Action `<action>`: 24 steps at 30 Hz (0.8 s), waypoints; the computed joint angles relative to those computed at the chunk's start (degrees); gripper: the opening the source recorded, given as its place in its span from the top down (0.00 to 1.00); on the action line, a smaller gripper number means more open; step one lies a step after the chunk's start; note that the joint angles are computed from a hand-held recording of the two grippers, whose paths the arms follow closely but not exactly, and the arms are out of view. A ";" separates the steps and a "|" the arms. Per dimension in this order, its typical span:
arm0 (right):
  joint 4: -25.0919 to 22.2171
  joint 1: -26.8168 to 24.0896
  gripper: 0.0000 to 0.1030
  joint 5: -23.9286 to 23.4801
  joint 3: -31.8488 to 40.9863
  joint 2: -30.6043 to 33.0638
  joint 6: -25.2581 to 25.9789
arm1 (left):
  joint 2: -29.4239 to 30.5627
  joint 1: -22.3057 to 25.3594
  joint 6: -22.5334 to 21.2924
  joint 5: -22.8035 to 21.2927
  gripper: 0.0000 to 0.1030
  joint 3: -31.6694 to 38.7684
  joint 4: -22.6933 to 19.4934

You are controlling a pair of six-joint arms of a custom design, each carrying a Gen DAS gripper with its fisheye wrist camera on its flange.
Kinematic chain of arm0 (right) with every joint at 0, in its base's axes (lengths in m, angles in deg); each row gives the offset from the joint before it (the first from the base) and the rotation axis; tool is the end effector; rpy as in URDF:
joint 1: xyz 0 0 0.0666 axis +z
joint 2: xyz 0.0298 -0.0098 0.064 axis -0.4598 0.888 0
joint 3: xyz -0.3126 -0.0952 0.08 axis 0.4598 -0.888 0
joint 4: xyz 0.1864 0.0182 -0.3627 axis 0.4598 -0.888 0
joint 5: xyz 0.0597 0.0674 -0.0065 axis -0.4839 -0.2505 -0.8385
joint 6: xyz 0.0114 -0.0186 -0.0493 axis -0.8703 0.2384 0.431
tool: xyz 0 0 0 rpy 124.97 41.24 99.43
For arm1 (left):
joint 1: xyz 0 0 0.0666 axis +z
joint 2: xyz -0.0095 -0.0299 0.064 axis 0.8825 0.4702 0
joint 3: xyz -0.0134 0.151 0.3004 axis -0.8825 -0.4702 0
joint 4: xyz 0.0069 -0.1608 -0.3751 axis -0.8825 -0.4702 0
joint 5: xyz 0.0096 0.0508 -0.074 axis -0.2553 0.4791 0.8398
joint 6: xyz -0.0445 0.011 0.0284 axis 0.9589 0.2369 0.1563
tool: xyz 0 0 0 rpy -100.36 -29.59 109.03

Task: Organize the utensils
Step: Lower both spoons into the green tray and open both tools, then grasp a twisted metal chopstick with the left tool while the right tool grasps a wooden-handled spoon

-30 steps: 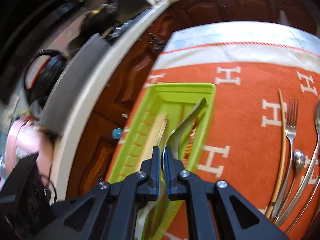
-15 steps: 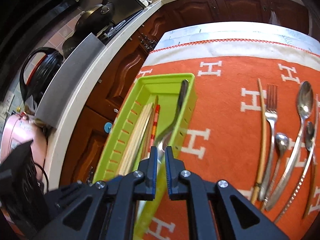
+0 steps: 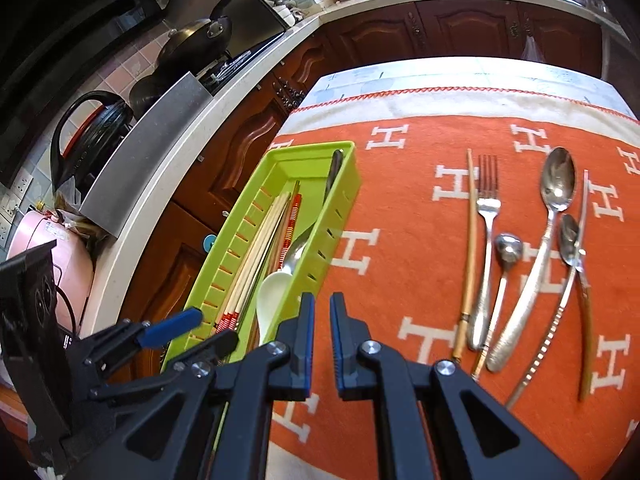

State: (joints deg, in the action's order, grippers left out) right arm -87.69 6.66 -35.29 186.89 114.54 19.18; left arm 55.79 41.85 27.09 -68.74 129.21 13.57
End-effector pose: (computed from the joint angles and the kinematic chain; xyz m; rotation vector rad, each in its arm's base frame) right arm 0.5805 0.3898 0.3635 0.2713 2.4836 0.5674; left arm 0.6067 -0.2254 0.3519 0.5126 2.5816 -0.2179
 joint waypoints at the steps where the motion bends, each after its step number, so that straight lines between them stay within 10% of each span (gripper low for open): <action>1: 0.46 0.05 0.92 0.31 -1.15 -0.78 -0.01 | -0.27 -0.13 0.16 0.06 0.56 -0.12 0.06; 24: 7.26 -2.68 0.92 10.52 -30.69 -21.38 -5.77 | 3.39 -6.37 2.16 5.40 0.56 7.32 -0.90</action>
State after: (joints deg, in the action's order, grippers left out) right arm -80.44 3.98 -24.76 156.21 93.16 13.41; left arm 59.18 35.48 29.25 -63.33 136.53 12.67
